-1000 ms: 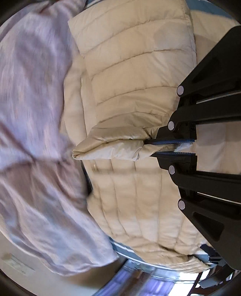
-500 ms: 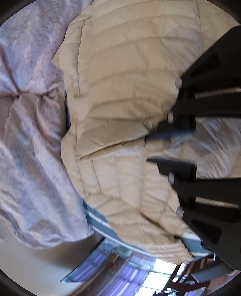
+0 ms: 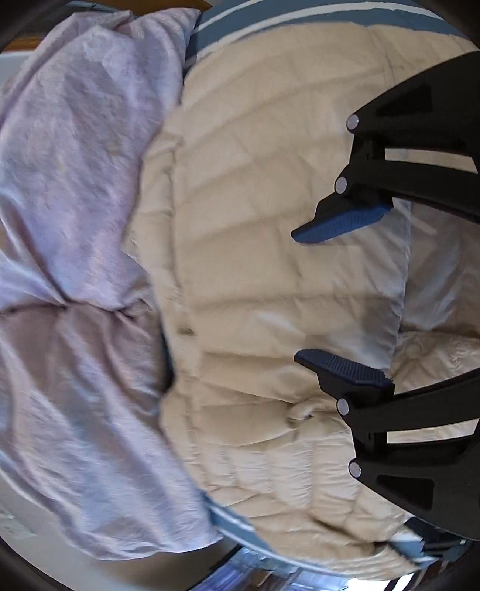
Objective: Fold large clothes
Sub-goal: 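Fold the held sleeve across the jacket back with the right gripper, then grasp the other sleeve with the left gripper and lay it across the back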
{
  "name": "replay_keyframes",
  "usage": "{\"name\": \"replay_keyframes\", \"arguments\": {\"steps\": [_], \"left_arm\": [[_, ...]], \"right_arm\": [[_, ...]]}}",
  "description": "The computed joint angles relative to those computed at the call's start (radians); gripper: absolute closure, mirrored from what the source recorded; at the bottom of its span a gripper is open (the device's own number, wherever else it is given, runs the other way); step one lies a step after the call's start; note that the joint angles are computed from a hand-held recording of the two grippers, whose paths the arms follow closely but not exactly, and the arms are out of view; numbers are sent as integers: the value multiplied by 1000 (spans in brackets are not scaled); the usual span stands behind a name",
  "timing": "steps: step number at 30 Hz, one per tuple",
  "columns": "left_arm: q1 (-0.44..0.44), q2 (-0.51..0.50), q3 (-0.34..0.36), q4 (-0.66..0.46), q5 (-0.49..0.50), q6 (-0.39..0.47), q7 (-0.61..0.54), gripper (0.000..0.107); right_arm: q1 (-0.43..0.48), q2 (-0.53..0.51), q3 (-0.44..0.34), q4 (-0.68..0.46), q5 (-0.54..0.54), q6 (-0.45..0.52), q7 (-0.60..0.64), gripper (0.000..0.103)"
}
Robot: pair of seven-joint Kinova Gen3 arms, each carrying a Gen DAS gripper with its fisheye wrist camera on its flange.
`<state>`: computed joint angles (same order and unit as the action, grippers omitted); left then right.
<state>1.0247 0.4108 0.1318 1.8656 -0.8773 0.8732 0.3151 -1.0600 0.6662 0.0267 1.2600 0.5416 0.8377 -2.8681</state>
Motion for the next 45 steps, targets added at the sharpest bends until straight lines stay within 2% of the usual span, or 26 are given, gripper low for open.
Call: {"name": "replay_keyframes", "arguments": {"steps": [2,5,9,12,14,17,21,31,36,39,42,45], "left_arm": [[0,0,0,0,-1,-1,1,6],[1,-1,-1,3,-5,-4,8,6],[2,-6,-2,11,-12,-12,20,6],[6,-29,-8,42,-37,-43,66,6],[-1,-48,-5,63,-45,-56,93,7],[-21,-93,14,96,-25,-57,108,7],[-35,-171,55,157,-6,6,147,7],[-141,-412,170,336,167,243,184,7],[-223,-561,188,446,261,252,179,7],[-265,-657,185,510,315,233,167,19],[-306,-751,153,572,363,187,143,32],[-341,-833,123,631,400,135,122,36]], "right_arm": [[-14,29,-1,-40,10,23,20,30],[-38,69,7,-92,23,62,45,26],[-46,94,21,-86,21,54,22,21],[-83,120,53,-90,61,67,-12,17],[-81,128,49,-108,61,88,-6,14],[-67,121,40,-97,55,70,-10,11],[-58,123,37,-101,48,67,-6,8],[-57,117,40,-90,43,56,-19,3],[-58,120,42,-95,42,58,-26,2],[-58,120,42,-95,43,58,-27,2],[-58,119,42,-92,44,56,-29,2],[-58,118,41,-91,45,56,-29,2]]}}
